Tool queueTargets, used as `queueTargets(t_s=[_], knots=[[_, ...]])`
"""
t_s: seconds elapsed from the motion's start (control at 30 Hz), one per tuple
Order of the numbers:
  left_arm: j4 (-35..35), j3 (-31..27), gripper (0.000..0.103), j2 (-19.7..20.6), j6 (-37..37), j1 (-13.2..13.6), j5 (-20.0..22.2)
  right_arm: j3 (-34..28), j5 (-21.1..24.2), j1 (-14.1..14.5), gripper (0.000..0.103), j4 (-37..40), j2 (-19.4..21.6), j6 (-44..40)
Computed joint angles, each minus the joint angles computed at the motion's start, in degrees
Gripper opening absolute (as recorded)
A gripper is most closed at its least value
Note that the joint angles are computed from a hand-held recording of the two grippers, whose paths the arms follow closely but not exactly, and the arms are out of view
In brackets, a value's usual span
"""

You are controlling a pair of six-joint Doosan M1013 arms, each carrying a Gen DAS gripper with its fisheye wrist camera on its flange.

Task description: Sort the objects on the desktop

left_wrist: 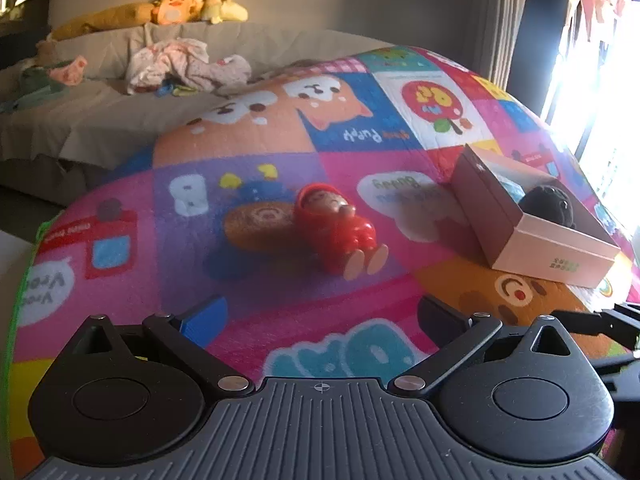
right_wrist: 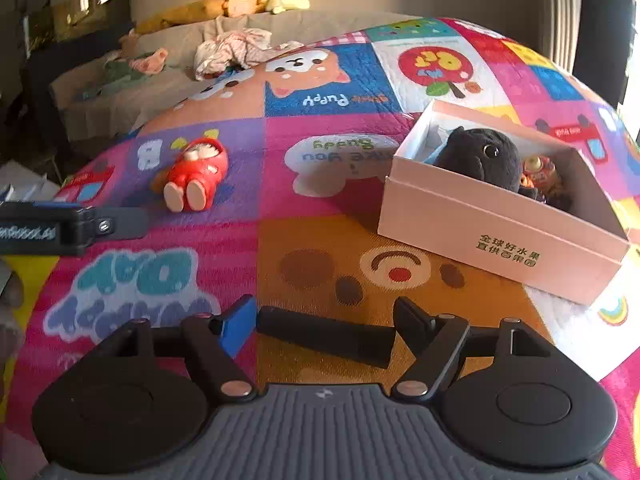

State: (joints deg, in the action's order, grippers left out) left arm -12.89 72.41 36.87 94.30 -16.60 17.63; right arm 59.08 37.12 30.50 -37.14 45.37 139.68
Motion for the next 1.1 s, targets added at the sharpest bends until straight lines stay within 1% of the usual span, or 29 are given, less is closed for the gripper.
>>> queueTargets(t_s=[0.17,0.23,0.37,0.5,0.6,0.67,0.77,0.83,0.9,1.0,1.03,1.1], knots=[[-2.3,0.0,0.103,0.1,2.6,-0.3,0.3,1.2,0.4,0.2,0.076,1.4,-0.5,-0.7],[-2.3,-0.1,0.103,0.2,3.0,-0.4,0.7,2.4,-0.4,0.3,0.076,-0.4,-0.9,1.8],[-1.7,-0.3,0.103,0.3,2.0,-0.5,1.5,3.1,0.0,0.8,0.076,-3.7,-1.2,4.4],[-1.7,-0.5,0.103,0.4,2.1,-0.6,2.2,3.6,0.6,1.2,0.076,-5.1,-1.5,6.0],[-2.1,-0.7,0.103,0.6,3.1,-0.7,2.4,4.3,0.2,1.2,0.076,-6.0,-1.8,7.5],[-1.8,-1.2,0.103,0.8,3.9,-0.8,2.1,4.8,0.0,1.1,0.076,-6.9,-2.1,8.9],[-1.0,-2.1,0.103,1.2,5.7,-1.0,0.1,6.8,-1.1,0.8,0.076,-9.8,-3.5,13.0],[2.4,-3.9,0.103,2.2,3.3,-1.3,-0.4,8.8,-1.4,0.5,0.076,-12.6,-4.7,16.8],[8.1,-7.3,0.103,4.1,-2.0,-1.6,1.4,10.8,-1.1,0.4,0.076,-15.4,-6.1,20.4],[14.0,-13.2,0.103,7.5,-7.2,-2.0,6.5,13.2,0.8,0.4,0.076,-18.2,-7.5,23.6],[15.3,-15.4,0.103,8.7,-8.6,-2.2,8.6,14.0,1.2,0.4,0.076,-18.6,-8.0,24.2],[15.9,-18.6,0.102,10.4,-9.8,-2.3,12.0,15.4,1.6,0.4,0.076,-18.8,-8.8,24.9]])
